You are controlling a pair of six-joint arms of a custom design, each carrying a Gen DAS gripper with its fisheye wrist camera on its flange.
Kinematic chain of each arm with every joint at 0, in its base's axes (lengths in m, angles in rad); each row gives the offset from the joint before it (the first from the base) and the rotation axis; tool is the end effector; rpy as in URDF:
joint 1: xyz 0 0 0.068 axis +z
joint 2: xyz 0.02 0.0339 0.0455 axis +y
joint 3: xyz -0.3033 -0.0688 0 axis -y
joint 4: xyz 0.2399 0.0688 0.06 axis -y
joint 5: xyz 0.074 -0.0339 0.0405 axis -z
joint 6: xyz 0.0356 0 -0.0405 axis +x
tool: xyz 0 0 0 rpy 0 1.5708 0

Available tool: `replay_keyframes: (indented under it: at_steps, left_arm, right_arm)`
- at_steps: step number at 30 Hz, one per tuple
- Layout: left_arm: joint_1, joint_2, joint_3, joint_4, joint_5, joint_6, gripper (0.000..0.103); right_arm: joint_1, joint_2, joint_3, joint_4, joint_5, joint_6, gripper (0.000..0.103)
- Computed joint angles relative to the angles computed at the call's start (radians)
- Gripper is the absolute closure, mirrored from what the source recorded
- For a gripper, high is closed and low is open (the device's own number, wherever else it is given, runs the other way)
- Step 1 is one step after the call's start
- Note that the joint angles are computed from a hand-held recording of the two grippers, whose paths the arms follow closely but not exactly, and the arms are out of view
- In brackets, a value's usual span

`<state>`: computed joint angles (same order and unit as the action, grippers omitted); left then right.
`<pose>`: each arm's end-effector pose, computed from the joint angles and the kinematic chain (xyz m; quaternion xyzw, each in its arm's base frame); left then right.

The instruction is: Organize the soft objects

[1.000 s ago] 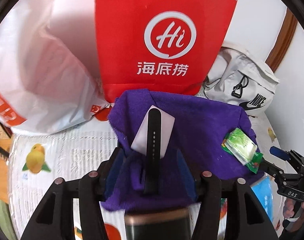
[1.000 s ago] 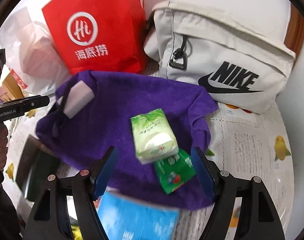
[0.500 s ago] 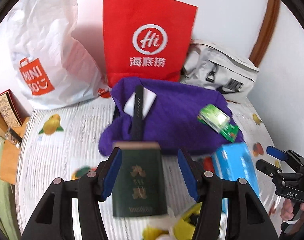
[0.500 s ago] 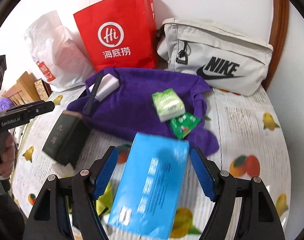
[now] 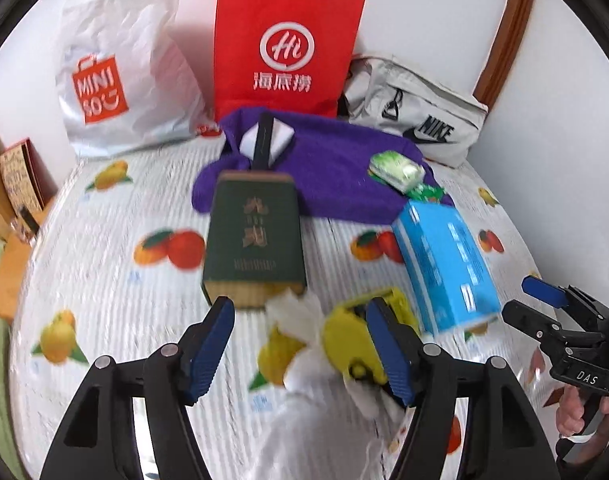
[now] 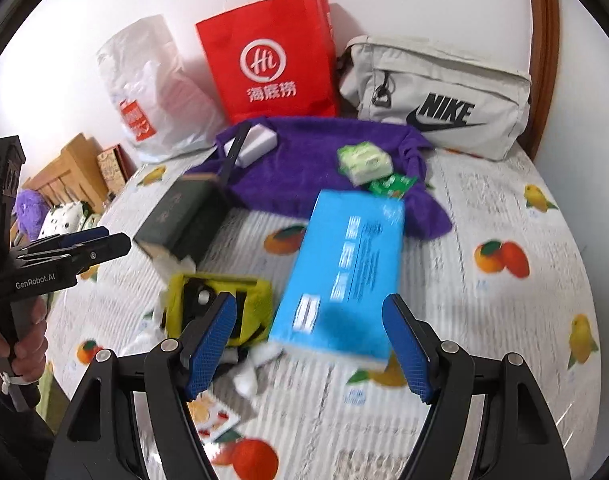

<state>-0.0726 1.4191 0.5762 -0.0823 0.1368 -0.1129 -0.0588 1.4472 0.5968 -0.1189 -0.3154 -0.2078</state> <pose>0.2433 -0.0226 0.1869 0.0026 0.9464 -0.0938 0.3091 0.2472 -0.0035 0.1849 -0.1166 0.9372 0.1098 0.3099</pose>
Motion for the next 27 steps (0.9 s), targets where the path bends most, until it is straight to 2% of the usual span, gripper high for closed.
replay_keyframes:
  at_steps: [4,8,14,22,27]
  left_arm:
    - [-0.042,-0.004,-0.072,0.054,0.000,-0.029,0.036]
    - [-0.090,0.003,-0.127,0.099,-0.042,-0.043,0.036]
    - [-0.076,0.036,-0.189,0.148,-0.106,-0.046,0.036]
    - [0.049,0.042,-0.248,0.196,-0.057,-0.010,0.036]
    - [0.088,0.075,-0.269,0.239,-0.008,0.008,0.036]
  right_arm:
    - [-0.002,-0.054,-0.074,0.023,0.006,-0.018,0.028]
    - [-0.018,-0.085,-0.141,0.042,-0.020,-0.030,0.028]
    - [0.020,-0.033,-0.192,0.113,-0.050,-0.011,0.028]
    - [0.159,0.090,-0.167,0.211,-0.052,0.056,0.045]
    - [0.244,0.149,-0.129,0.219,-0.031,0.091,0.051]
